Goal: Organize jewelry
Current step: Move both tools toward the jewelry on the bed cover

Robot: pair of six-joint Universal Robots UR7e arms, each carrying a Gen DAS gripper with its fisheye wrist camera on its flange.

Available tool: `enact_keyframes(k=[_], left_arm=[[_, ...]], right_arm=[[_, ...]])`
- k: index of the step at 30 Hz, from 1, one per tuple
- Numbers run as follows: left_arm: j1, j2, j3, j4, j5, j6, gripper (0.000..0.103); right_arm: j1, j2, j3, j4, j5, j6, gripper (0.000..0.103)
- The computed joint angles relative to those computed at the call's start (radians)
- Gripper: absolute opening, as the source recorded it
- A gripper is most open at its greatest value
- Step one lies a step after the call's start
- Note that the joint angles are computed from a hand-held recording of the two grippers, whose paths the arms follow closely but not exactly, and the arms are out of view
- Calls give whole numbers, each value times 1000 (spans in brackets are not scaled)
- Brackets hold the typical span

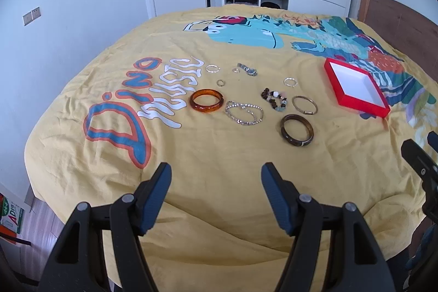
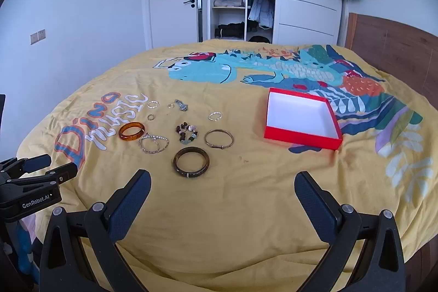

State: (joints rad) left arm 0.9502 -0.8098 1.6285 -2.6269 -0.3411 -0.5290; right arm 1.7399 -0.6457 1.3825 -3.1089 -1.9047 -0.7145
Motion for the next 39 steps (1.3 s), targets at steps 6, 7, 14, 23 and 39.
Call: enact_keyframes(k=[6, 7, 14, 23, 39], left_arm=[[5, -5, 0, 44, -7, -19, 66], [6, -5, 0, 41, -12, -13, 66], [18, 5, -6, 42, -8, -2, 66], [44, 12, -25, 96, -30, -43, 66], [67, 25, -61, 118, -15, -45, 66]], right_arm=[[-2, 9, -8, 6, -10, 15, 103], [-2, 11, -10, 9, -13, 16, 103], [-10, 29, -31, 42, -20, 31, 99], [-23, 58, -69, 103, -19, 51, 89], [-35, 100, -142, 197, -28, 89, 82]])
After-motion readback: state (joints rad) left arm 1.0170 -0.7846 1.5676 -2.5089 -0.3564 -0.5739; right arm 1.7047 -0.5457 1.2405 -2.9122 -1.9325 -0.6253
